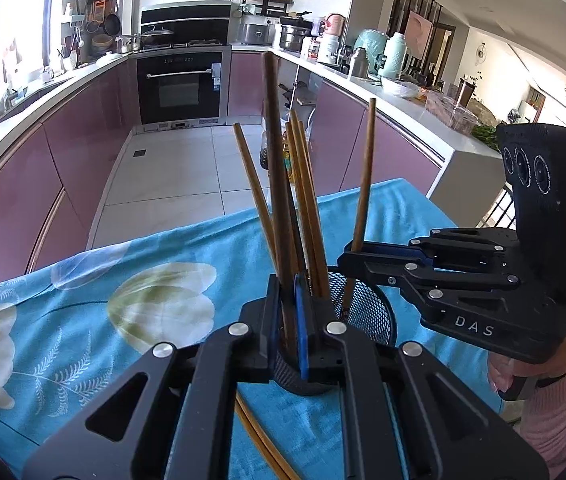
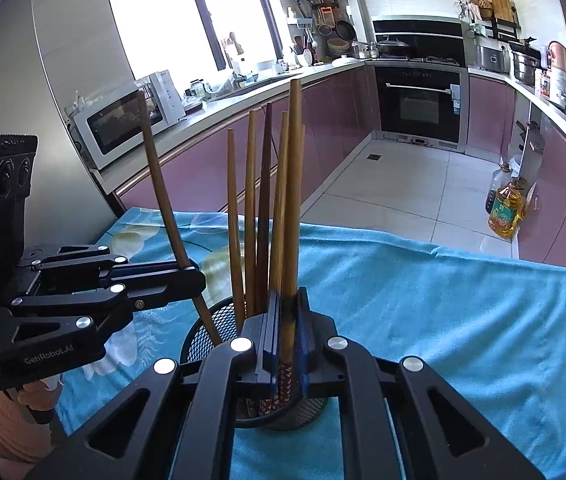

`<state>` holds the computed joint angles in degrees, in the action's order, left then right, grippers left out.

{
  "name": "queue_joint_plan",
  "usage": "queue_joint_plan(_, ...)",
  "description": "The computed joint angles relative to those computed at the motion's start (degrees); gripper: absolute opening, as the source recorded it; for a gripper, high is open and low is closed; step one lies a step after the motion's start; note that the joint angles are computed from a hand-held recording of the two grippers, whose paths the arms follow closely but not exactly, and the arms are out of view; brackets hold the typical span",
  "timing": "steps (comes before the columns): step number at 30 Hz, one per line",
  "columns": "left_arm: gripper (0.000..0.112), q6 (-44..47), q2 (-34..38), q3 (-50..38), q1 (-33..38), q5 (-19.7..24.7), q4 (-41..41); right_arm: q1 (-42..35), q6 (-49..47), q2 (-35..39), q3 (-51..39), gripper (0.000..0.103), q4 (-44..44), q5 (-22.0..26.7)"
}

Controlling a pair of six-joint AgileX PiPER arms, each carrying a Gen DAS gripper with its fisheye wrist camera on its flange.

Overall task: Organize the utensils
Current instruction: 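Insert both chopsticks into the mesh cup and open both grippers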

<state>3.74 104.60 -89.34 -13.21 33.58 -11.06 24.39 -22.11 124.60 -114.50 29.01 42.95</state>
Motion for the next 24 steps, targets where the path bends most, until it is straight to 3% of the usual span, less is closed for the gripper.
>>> queue_joint_plan(11, 0.008, -2.6, -1.1, 3.7, -0.2, -3.4, 1.7, -0.3, -0.6, -0.8, 1.7, 0.011, 2.2, -2.2)
queue_joint_plan(14, 0.018, -5.8, -3.6, 6.8, -0.8, -5.7, 4.5, -0.5, -2.0, -2.1, 3.9, 0.018, 3.8, -3.7)
queue_joint_plan(16, 0.030, -10.6, -5.7, 9.6, -1.4, -7.8, 9.4, -0.7, -4.8, -3.9, 6.8, 0.022, 6.5, -5.2)
queue_joint_plan(18, 0.034, -15.3, -8.1, 12.6, -2.1, -9.5, 14.3, -0.9, -7.8, -6.0, 9.9, 0.026, 9.4, -6.6)
queue_joint_plan(23, 0.049, -24.4, -14.6, 21.0, -2.2, -13.9, 22.5, -0.4, -21.9, -14.2, 22.3, 0.036, 21.0, -11.7)
queue_joint_plan(24, 0.054, -26.6, -15.9, 22.9, -2.2, -14.6, 24.6, -0.4, -24.9, -15.4, 24.2, 0.042, 23.5, -12.0)
